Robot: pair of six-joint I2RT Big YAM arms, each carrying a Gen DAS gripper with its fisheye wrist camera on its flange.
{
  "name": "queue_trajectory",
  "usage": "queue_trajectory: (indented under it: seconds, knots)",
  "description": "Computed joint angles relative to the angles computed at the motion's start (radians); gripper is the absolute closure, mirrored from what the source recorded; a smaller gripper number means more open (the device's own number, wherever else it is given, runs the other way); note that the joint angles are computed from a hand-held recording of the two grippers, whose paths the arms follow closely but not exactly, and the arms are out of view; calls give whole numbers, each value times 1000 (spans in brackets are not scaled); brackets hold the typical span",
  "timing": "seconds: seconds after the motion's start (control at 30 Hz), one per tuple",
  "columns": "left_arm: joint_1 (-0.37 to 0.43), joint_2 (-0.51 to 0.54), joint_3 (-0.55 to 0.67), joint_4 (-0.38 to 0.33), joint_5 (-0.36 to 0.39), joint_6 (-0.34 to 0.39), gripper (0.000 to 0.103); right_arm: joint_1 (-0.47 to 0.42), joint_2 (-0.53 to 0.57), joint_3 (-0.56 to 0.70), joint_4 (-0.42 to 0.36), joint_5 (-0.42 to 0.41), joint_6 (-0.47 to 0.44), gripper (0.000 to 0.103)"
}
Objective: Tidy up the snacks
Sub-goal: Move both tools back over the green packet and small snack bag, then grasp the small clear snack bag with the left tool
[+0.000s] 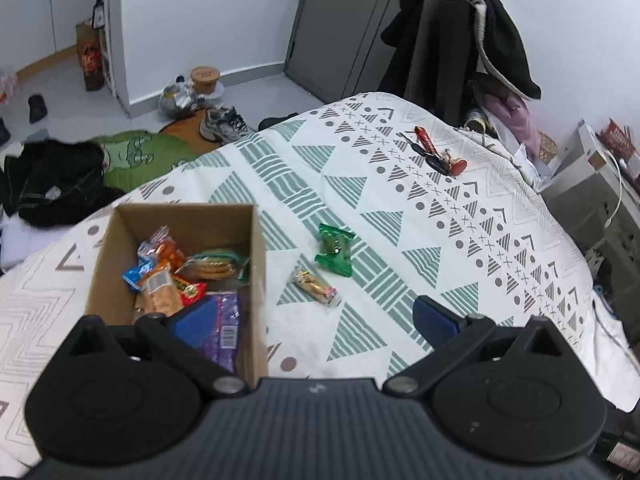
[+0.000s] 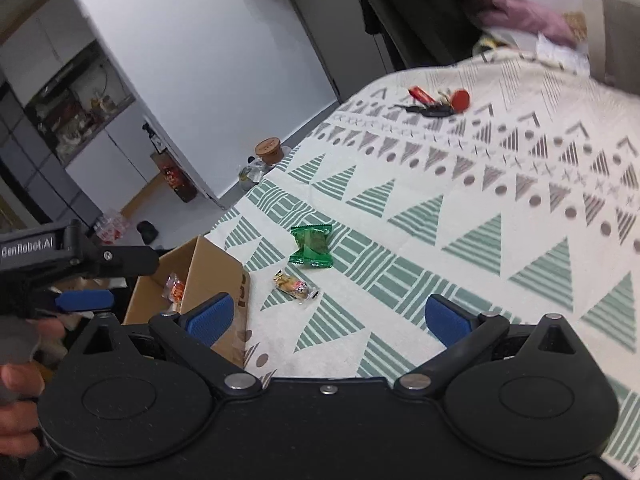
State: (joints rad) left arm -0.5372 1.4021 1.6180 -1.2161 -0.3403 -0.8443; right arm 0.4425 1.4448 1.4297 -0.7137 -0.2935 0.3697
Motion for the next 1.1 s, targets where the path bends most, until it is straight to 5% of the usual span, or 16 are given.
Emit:
queue_trajectory:
  seconds: [0.3, 0.57, 0.83, 1.1]
  knots:
    - [-12, 73, 38, 12, -32, -26, 3, -48, 57, 10, 22, -77, 39, 0]
    - [6, 132, 43, 43, -11, -89, 45, -71, 128, 41, 31, -162, 41, 6]
    - [25, 204, 55, 80, 25, -120, 65, -81, 228, 114, 48, -227, 54, 20]
    - [45, 270, 62, 115, 37, -168, 71, -82, 282, 146, 44, -260, 53, 25]
